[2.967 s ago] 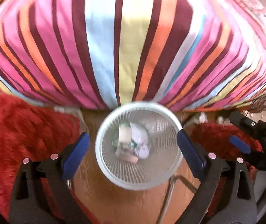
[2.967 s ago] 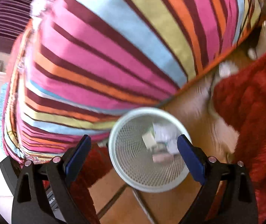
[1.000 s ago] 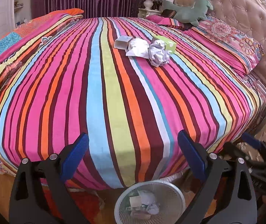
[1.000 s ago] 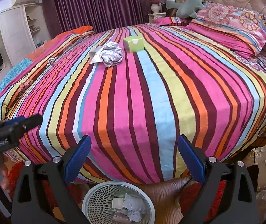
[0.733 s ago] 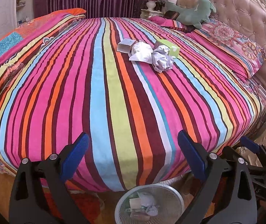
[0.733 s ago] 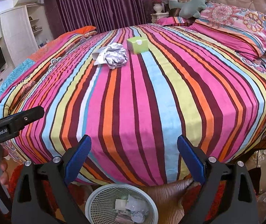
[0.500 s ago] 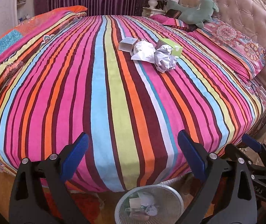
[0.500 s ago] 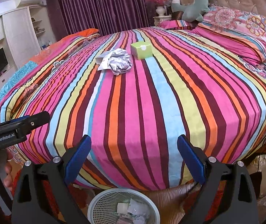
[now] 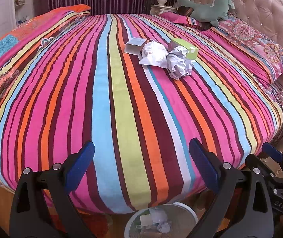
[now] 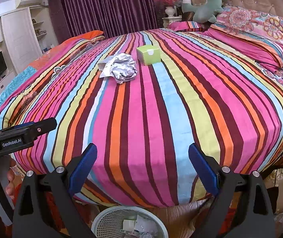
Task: Collect trash
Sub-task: 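Move both tools back from the wastebasket toward the remaining trash on the bed, then grasp the white wet-wipe packet with the left tool while the right tool grasps crumpled paper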
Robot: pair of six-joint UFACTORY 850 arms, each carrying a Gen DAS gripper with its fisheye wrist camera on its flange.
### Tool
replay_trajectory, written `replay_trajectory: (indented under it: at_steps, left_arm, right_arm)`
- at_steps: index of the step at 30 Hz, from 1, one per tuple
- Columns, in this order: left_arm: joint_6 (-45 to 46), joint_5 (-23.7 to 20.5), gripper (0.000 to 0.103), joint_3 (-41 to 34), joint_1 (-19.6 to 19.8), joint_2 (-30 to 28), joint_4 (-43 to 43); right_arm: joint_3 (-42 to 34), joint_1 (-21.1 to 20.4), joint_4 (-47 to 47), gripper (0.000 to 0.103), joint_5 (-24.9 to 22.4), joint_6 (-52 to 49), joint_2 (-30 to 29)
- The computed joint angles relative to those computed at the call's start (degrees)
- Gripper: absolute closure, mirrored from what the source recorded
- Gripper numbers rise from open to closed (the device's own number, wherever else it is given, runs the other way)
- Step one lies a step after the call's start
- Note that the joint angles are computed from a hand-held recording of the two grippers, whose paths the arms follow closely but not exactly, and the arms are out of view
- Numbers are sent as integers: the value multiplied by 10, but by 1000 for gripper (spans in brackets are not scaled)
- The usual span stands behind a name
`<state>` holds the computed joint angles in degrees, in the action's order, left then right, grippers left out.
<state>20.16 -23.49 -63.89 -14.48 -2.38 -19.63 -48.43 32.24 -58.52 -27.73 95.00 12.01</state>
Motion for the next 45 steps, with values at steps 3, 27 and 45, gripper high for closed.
replay_trajectory:
  at_steps: [3, 27, 45]
  left_arm:
    - [-2, -4, 10, -16, 0, -19, -3]
    - [15, -67, 10, -227, 9, -178, -40]
    - [-107, -273, 10, -647, -6, -457, -38]
  right_arm:
    - [-6, -10, 4, 14, 9, -13, -8]
    - [-108, -84, 59, 14, 84, -160, -101]
    - [-237, -136, 240, 14, 126, -436, -222]
